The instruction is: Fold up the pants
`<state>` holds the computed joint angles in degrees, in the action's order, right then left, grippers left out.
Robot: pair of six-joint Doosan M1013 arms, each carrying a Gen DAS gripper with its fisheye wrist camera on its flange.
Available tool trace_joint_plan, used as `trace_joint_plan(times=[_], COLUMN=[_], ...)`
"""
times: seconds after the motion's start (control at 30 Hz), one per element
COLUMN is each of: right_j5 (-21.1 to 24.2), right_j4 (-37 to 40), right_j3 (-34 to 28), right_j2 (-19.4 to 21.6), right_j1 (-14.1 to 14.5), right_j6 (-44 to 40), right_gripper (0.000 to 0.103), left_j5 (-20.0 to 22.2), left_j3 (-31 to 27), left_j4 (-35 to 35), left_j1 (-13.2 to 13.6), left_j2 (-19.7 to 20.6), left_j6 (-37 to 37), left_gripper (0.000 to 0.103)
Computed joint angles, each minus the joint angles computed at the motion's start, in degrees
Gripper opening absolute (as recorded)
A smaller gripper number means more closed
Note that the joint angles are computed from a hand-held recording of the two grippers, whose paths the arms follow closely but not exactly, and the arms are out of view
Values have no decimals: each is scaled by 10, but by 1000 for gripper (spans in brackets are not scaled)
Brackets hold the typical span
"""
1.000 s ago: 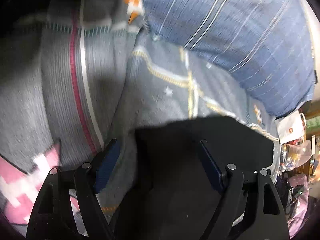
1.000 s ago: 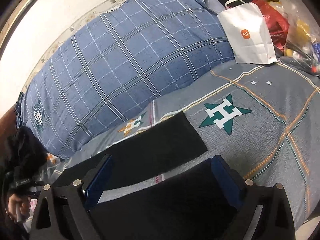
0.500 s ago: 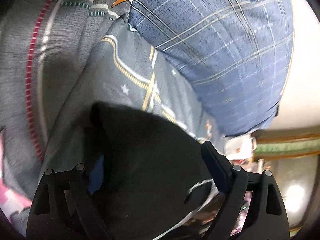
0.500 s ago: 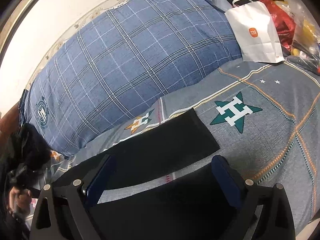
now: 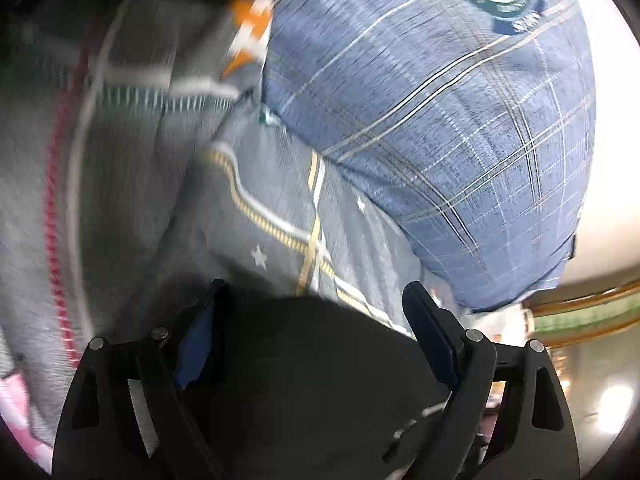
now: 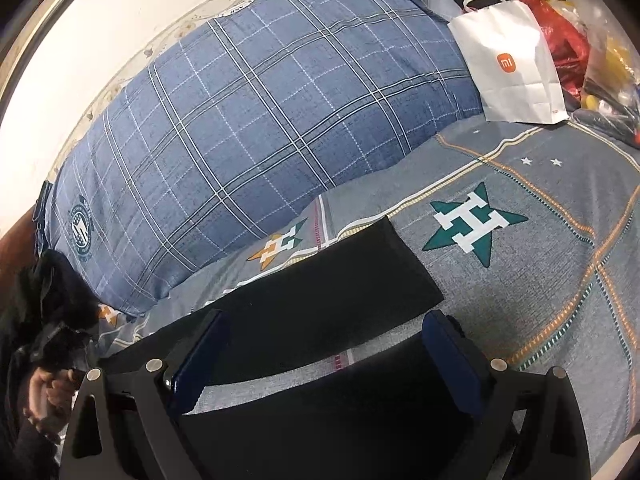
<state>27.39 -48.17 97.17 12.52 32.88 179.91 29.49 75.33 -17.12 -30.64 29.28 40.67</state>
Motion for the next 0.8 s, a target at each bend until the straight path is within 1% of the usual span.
trace_joint_plan(times=[0.07,0.13,0.2,0.23,0.3,0.37,0.4,0.43,0.5,0.53,0.57,0.63,0.7,0.8], right_j5=[2,5,15,24,59,96,115,129,149,156,159,164,159,152], right_j4=[-11,-29,-86,-110,-171,-195,-197,-196,-187,-184,-179,-168,-168,-182], right_j3=[2,8,20,26,43,57,63,71,84,89,92,94,96,96], right_j2=[-2,-6,-15,-20,-33,-44,-49,-56,-66,-70,-73,-76,-78,-79], right_j1=[-1,-2,-2,-1,1,1,1,-2,-8,-10,-13,-17,-18,-14], right_j6=[17,43,111,141,224,275,295,311,327,328,321,298,292,309], right_gripper=[96,96,96,96,96,96,96,96,96,96,96,96,96,96], left_j5=[26,39,61,76,94,131,146,171,230,237,233,206,203,209], left_j3=[-11,-14,-22,-30,-34,-39,-41,-45,-59,-60,-56,-38,-31,-15], left_j4=[69,105,131,155,202,297,336,381,430,440,449,474,514,596], left_j1=[-6,-10,-16,-21,-32,-50,-58,-67,-81,-85,-90,-99,-112,-142], left_j2=[-2,-4,0,6,8,10,10,13,21,22,19,8,1,-17], left_j6=[-39,-59,-75,-90,-120,-183,-205,-229,-250,-257,-269,-302,-340,-421], left_gripper=[88,88,88,88,88,88,88,88,88,88,88,88,88,88])
